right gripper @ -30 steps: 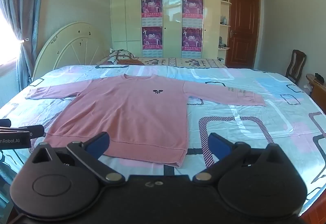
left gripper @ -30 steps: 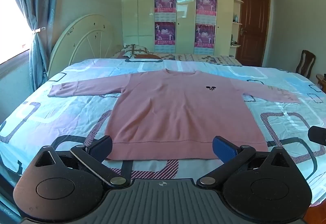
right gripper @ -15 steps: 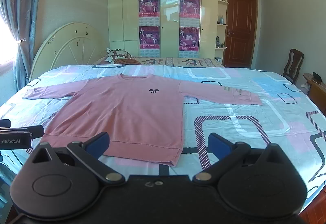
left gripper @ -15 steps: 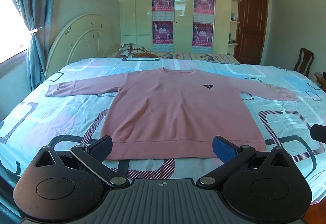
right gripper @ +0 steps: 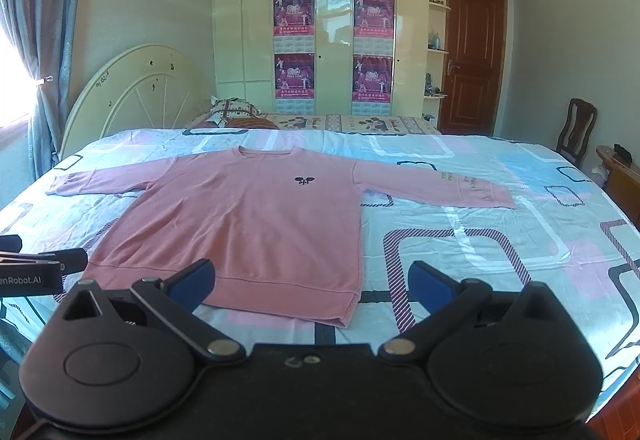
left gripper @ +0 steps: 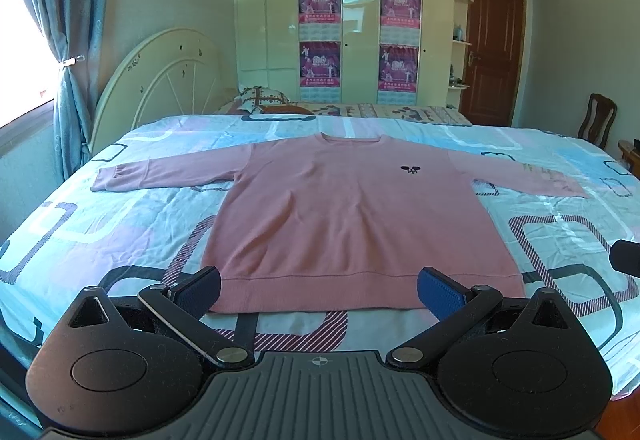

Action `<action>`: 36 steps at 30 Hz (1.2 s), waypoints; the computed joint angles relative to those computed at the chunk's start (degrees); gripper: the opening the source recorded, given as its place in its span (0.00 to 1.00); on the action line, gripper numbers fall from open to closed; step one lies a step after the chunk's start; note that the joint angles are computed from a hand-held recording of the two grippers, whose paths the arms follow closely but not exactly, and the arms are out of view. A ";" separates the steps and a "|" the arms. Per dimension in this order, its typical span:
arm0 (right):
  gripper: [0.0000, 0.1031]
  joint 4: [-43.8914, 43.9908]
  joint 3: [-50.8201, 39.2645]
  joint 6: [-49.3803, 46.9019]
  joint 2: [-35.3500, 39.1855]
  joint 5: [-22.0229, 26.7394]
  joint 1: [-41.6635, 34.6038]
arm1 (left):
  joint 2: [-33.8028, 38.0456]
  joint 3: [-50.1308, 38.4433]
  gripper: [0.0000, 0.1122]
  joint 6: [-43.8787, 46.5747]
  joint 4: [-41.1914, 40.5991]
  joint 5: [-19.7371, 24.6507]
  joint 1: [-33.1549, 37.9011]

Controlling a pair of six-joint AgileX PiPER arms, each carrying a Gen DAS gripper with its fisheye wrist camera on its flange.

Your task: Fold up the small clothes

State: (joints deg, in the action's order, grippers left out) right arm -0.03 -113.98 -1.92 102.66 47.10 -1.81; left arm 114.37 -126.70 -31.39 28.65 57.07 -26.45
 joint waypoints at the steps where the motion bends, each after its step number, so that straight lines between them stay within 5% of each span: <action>1: 1.00 -0.10 -0.10 0.15 0.02 0.04 0.10 | -0.08 0.04 0.92 0.05 -0.01 -0.02 0.02; 36: 1.00 -0.97 1.46 1.17 -0.83 -0.93 0.66 | -1.03 2.43 0.92 -0.88 1.08 -1.20 -0.30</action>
